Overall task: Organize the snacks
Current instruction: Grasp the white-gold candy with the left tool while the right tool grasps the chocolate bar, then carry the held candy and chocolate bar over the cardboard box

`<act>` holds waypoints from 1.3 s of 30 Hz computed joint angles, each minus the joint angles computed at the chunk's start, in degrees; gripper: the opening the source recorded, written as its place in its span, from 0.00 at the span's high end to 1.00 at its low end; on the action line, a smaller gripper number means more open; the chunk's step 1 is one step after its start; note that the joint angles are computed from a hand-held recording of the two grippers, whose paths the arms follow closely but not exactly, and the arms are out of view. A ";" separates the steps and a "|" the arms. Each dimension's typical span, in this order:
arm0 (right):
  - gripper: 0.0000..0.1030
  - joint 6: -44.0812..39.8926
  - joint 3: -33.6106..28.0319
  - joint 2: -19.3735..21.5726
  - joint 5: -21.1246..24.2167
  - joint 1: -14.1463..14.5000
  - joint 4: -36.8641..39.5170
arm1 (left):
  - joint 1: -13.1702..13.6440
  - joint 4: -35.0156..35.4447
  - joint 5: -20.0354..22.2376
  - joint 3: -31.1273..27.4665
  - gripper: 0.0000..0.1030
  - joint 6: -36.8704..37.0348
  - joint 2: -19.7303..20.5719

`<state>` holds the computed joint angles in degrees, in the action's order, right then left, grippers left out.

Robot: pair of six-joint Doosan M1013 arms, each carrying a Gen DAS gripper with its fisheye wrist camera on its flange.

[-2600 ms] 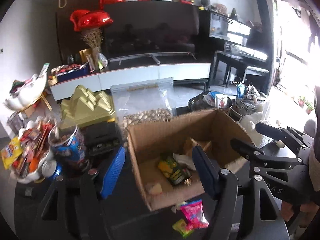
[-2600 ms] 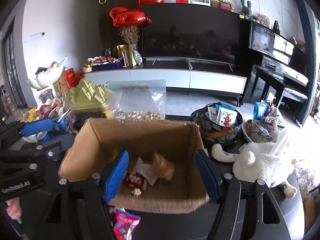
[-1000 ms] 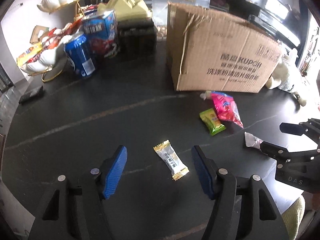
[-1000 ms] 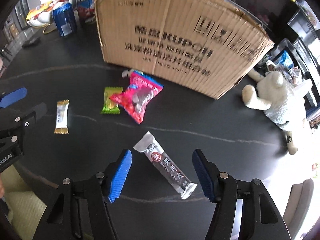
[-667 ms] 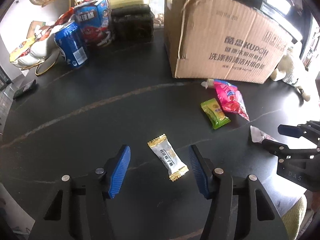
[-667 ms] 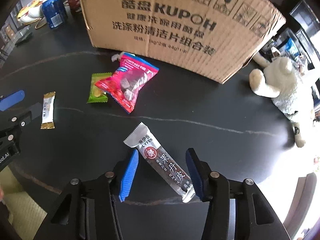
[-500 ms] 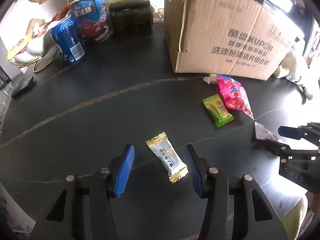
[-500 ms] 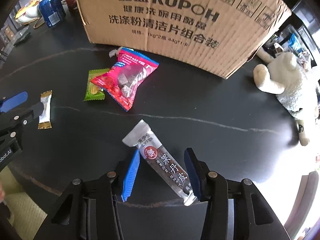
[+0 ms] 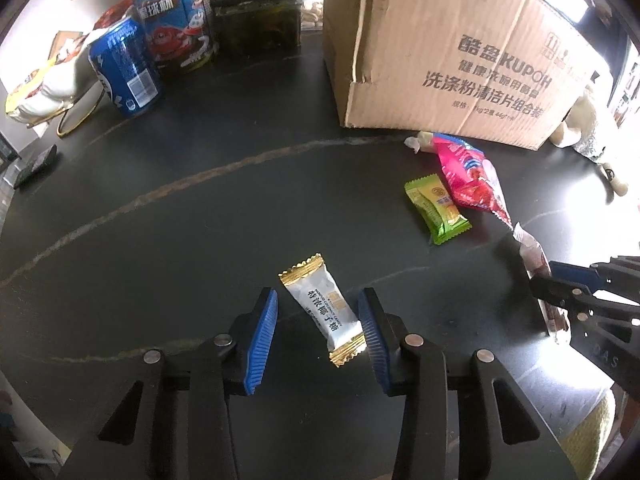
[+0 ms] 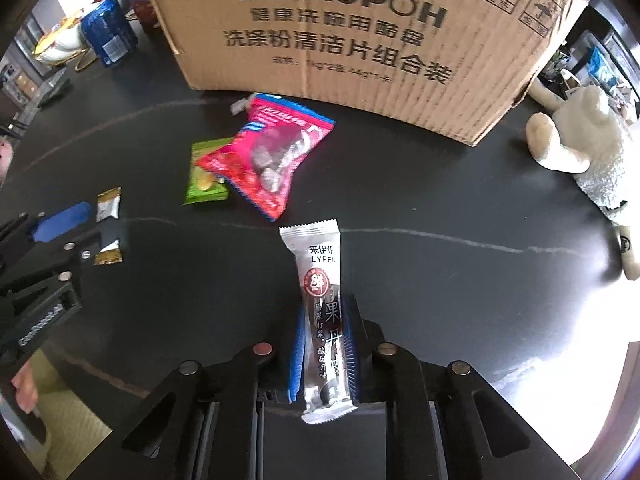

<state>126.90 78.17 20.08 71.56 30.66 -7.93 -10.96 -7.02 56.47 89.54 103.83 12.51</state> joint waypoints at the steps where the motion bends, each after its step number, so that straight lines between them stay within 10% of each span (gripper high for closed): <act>1: 0.82 0.12 0.04 -0.07 -0.39 0.04 0.38 | 0.14 -0.43 0.34 -0.12 0.60 0.14 0.15; 8: 0.82 2.12 -0.20 -0.70 -4.92 0.67 2.68 | 0.85 -2.67 0.65 -0.32 0.81 1.40 0.54; 39: 0.82 17.83 2.21 -6.02 -17.83 3.16 -9.55 | 3.52 -18.35 -1.57 -1.35 0.81 16.76 -5.48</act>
<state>144.73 80.38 14.06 53.73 33.82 -17.48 -7.44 -25.38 54.90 88.19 120.59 7.03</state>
